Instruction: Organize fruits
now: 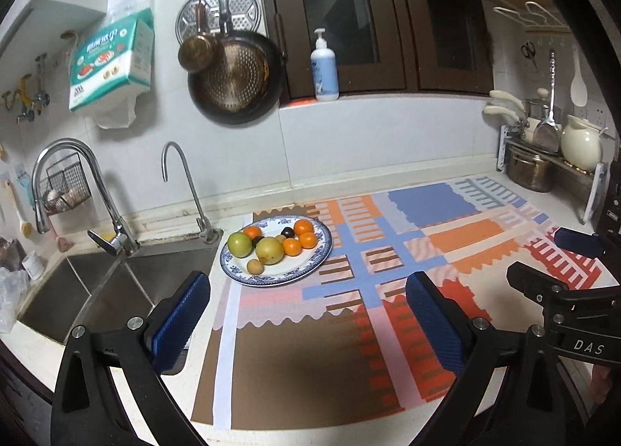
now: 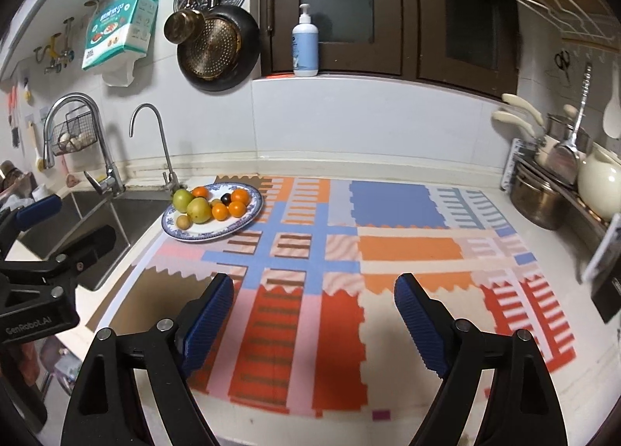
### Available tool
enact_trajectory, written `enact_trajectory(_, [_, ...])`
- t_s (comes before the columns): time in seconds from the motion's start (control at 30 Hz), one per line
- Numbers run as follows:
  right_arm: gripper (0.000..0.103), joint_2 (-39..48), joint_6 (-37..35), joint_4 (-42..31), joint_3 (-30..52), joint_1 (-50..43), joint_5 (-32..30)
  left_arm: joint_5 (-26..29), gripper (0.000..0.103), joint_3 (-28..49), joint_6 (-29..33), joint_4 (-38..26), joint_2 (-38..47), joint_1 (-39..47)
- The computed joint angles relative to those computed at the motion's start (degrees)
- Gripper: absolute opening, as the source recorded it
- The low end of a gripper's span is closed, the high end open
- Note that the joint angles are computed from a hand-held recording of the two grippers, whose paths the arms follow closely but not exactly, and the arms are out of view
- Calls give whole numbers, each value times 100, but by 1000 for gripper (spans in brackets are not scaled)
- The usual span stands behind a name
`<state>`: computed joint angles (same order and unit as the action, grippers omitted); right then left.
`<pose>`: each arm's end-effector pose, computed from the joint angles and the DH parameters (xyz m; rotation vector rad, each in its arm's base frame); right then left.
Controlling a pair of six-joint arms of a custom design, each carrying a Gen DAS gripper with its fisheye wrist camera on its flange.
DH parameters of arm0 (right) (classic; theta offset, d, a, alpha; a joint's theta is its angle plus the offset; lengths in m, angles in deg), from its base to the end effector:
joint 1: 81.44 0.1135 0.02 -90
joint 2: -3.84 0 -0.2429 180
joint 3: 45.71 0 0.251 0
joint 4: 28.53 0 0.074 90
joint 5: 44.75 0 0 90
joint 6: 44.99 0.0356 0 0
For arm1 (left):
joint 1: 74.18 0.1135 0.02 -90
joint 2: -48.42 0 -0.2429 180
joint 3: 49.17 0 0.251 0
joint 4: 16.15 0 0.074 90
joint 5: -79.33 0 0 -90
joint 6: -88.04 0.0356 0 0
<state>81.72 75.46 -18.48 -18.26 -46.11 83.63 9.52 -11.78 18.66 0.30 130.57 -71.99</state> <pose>0.1813 0.1014 0.0915 0.2456 2.0903 -0.0857 0.2599 -0.0024 0.1264 0.5362 1.9620 -0.1141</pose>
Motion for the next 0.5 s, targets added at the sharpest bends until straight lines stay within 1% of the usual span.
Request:
enact_trajectory(0.17, [85,-772,474,-748,-280,543,500,223,103,-338,50,-245,-573,149])
enact_trajectory(0.27, [85,-1095,742,-1165,-339,863,780,367,103,-484,66,-418,-881,258])
enact_trajectory(0.37, [85,-1316,1009,-1555,-340,1162,1034,484,103,-593,99,-624,-1174,339])
enact_trajectory(0.5, [85,-1551,1279,-1907,-365,1428,1216,553,103,-735,141,-759,-1487,434])
